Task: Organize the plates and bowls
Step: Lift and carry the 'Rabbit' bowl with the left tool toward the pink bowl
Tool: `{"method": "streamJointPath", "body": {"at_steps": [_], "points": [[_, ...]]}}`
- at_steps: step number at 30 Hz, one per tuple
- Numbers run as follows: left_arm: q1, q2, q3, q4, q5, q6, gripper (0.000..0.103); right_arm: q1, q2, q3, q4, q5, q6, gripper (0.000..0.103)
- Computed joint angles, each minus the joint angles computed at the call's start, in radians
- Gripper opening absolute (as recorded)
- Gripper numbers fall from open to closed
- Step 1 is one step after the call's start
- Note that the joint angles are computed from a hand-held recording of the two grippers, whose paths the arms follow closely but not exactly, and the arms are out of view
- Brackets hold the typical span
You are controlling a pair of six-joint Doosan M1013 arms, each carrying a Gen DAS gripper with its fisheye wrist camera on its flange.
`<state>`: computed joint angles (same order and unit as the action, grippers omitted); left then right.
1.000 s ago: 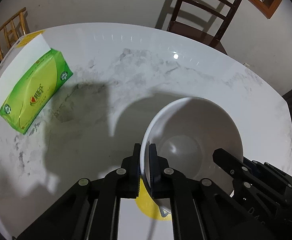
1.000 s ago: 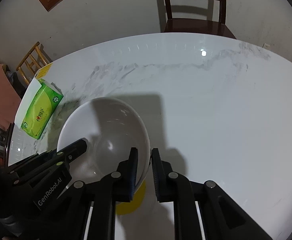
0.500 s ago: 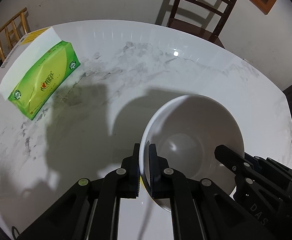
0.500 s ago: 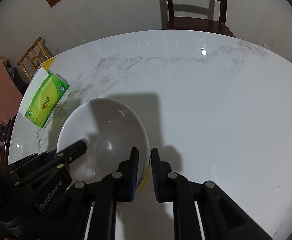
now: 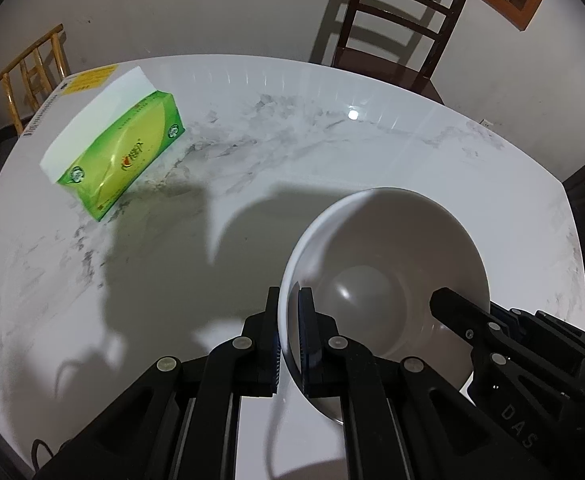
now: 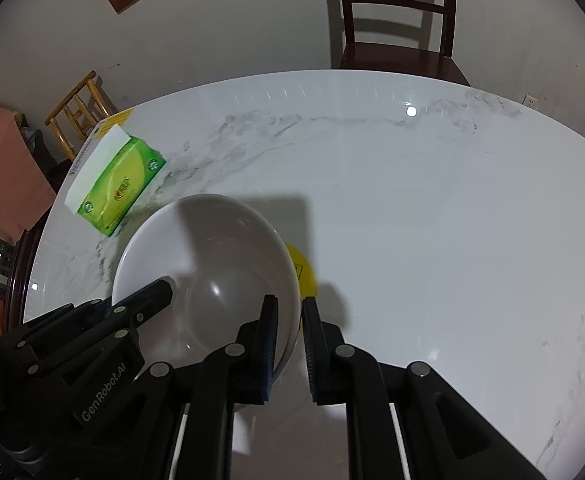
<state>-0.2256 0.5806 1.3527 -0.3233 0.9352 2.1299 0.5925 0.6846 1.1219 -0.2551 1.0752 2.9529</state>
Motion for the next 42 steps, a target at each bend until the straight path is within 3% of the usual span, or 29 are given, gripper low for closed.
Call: {"method": "streamJointPath", "body": {"at_steps": [20,42], "points": [[0.048,-0.134,0.133,-0.049,-0.026,0.109,0.005,0.079,-0.034,-0.026,-0.040,0.069,0.053,0.013],[0.110,-0.279,0.328,-0.089,-0.008,0.256,0.006,0.206,-0.070,0.004,-0.062,0.133,0.183,0.013]]}}
